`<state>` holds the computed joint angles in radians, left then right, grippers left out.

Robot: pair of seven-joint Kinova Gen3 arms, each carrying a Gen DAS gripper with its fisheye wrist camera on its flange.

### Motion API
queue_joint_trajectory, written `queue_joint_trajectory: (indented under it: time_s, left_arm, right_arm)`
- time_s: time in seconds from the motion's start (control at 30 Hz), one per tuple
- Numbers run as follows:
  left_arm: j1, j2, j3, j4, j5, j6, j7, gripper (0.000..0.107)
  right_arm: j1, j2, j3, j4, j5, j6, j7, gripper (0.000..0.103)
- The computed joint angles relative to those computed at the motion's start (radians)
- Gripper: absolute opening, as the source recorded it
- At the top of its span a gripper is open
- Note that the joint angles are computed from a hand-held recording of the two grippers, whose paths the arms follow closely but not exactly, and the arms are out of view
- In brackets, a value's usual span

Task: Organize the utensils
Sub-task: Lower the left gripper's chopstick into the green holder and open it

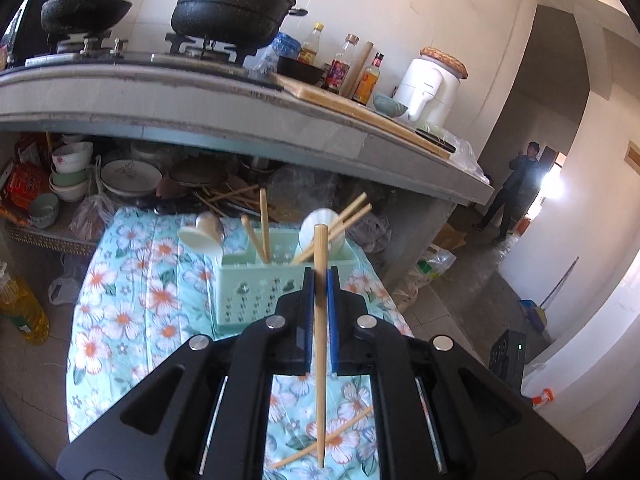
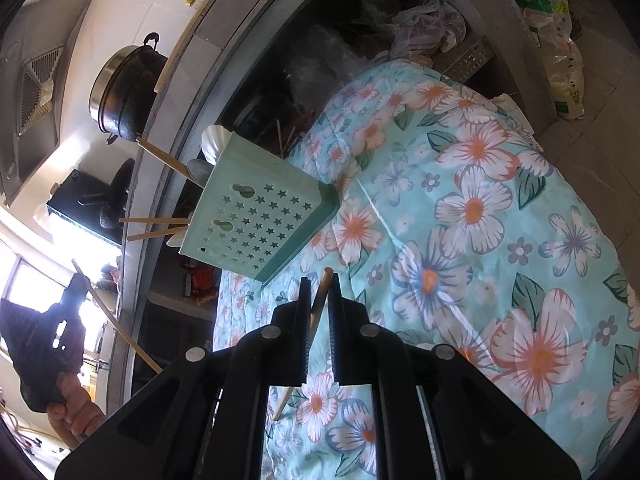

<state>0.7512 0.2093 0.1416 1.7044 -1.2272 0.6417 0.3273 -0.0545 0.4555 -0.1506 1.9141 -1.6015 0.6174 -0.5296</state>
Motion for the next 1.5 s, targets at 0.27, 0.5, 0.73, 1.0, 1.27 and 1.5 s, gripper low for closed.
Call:
queue_joint_trajectory:
  time_s: [0.27, 0.5, 0.73, 1.0, 1.27, 1.5]
  left_arm:
    - [0.005, 0.032, -0.033, -0.125, -0.178, 0.112, 0.06, 0.005]
    - [0.007, 0.142, -0.087, -0.248, -0.394, 0.232, 0.206, 0.005]
    - [-0.003, 0.288, -0.138, -0.327, -0.412, 0.285, 0.245, 0.005]
    - [0.011, 0.325, -0.18, -0.245, -0.4, 0.219, 0.351, 0.005]
    - [0.023, 0.311, -0.162, -0.254, -0.377, 0.244, 0.249, 0.048]
    - [0.051, 0.249, -0.135, -0.217, -0.305, 0.274, 0.183, 0.067]
  right_arm:
    - [0.012, 0.006, 0.003, -0.017, 0.024, 0.007, -0.01, 0.008]
    - [0.022, 0.01, -0.006, -0.034, 0.048, -0.009, -0.038, 0.008]
    - [0.028, -0.001, -0.018, -0.038, 0.064, -0.044, -0.056, 0.008]
    - [0.028, -0.001, -0.032, -0.025, 0.053, -0.072, -0.056, 0.008]
    - [0.02, -0.002, -0.016, -0.011, 0.003, -0.052, -0.006, 0.008]
    - [0.008, -0.008, 0.002, -0.001, -0.029, -0.038, 0.023, 0.008]
